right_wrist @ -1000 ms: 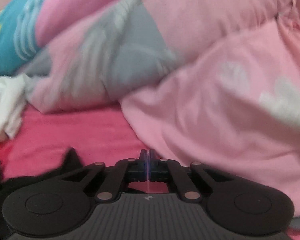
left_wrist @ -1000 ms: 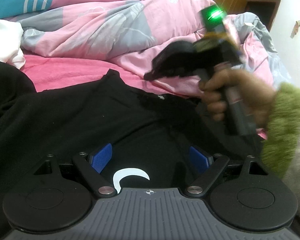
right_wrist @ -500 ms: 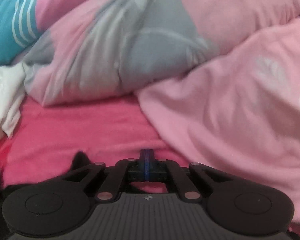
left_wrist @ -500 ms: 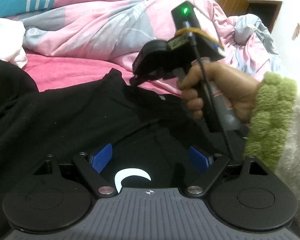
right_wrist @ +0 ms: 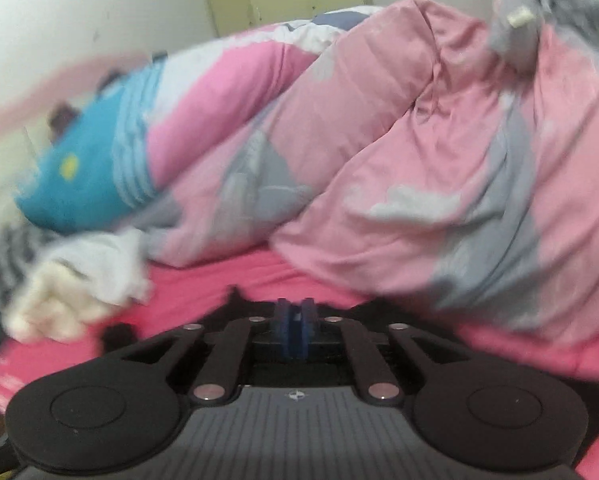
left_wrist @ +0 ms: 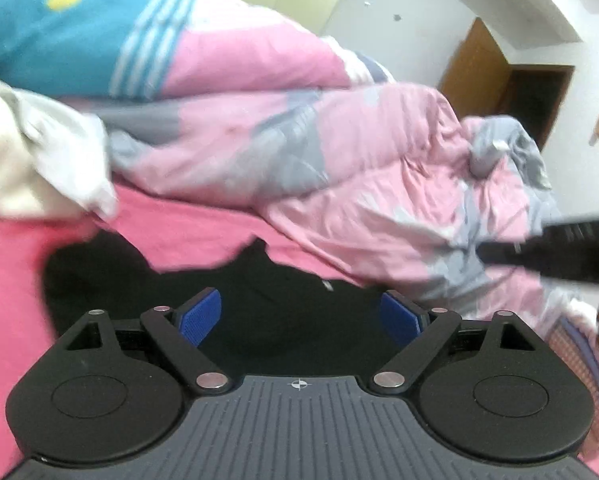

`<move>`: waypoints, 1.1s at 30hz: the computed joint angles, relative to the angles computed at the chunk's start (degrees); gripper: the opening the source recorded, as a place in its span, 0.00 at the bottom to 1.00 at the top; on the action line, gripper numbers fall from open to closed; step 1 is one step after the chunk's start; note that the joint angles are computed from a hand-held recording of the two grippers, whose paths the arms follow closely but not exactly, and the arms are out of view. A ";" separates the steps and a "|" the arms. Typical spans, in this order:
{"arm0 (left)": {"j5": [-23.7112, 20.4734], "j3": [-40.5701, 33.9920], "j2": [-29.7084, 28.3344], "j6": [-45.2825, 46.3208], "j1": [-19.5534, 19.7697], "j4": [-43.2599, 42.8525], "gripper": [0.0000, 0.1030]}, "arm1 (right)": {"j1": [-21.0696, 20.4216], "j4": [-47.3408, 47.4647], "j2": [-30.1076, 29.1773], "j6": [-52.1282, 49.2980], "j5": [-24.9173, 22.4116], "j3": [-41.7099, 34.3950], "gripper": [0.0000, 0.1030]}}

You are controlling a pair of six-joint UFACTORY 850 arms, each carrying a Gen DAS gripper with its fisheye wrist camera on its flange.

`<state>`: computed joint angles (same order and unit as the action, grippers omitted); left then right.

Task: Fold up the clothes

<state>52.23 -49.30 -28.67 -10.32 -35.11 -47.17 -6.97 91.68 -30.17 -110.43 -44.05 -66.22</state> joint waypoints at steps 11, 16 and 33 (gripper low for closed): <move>-13.46 4.82 6.16 12.98 12.72 -3.20 0.93 | 8.28 7.92 -15.02 10.08 -15.23 -1.42 0.28; -11.63 3.34 -0.33 -5.46 16.40 11.62 0.92 | 9.22 20.69 -19.08 -4.75 -21.60 0.70 0.27; 1.00 -2.68 -7.11 14.01 12.48 -11.82 0.12 | 4.87 20.87 -24.73 -1.01 -31.30 -3.54 0.27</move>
<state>53.23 -51.98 -35.78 3.69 -22.63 -59.00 -2.10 112.55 -54.90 -111.44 -75.34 -69.76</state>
